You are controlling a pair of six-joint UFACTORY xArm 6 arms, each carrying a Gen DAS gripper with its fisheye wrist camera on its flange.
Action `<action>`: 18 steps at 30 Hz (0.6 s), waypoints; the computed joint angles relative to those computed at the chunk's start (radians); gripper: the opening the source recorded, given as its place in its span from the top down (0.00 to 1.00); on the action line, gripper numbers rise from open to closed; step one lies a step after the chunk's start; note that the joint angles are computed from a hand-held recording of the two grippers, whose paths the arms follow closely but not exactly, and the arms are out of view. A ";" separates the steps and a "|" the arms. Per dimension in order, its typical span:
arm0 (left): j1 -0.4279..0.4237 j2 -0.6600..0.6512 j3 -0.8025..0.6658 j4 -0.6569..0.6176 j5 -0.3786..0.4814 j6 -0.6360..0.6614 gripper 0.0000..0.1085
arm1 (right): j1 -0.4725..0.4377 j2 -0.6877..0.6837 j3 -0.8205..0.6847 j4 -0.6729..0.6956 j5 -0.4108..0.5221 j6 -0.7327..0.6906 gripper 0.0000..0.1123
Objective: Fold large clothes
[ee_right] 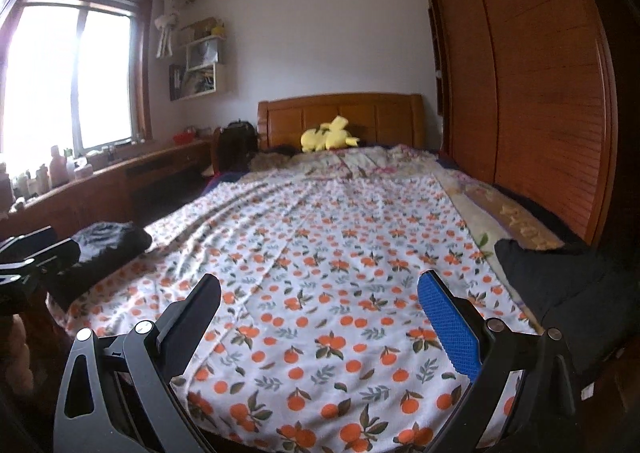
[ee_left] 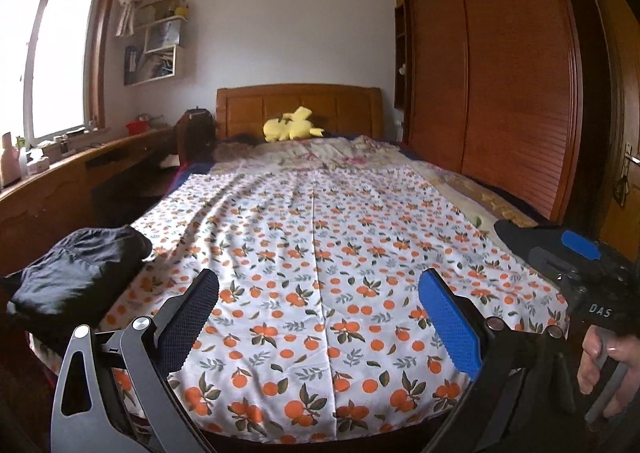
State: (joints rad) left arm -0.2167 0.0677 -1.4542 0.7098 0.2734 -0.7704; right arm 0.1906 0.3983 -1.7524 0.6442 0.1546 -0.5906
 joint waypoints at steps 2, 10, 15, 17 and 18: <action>0.003 -0.013 0.002 0.030 0.004 -0.028 0.07 | 0.008 -0.021 0.014 0.036 -0.015 -0.034 0.15; 0.011 -0.048 0.019 0.078 0.002 -0.076 0.07 | 0.020 -0.040 0.022 0.083 -0.030 -0.089 0.15; 0.012 -0.049 0.019 0.074 0.003 -0.066 0.07 | 0.020 -0.038 0.023 0.075 -0.027 -0.079 0.15; 0.010 -0.050 0.020 0.070 0.005 -0.062 0.07 | 0.019 -0.036 0.022 0.071 -0.027 -0.078 0.15; 0.011 -0.050 0.020 0.066 0.005 -0.057 0.07 | 0.019 -0.037 0.024 0.069 -0.028 -0.076 0.15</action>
State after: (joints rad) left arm -0.2058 0.0175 -1.4345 0.7755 0.2781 -0.8278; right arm 0.2097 0.3611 -1.7288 0.7135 0.1266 -0.6663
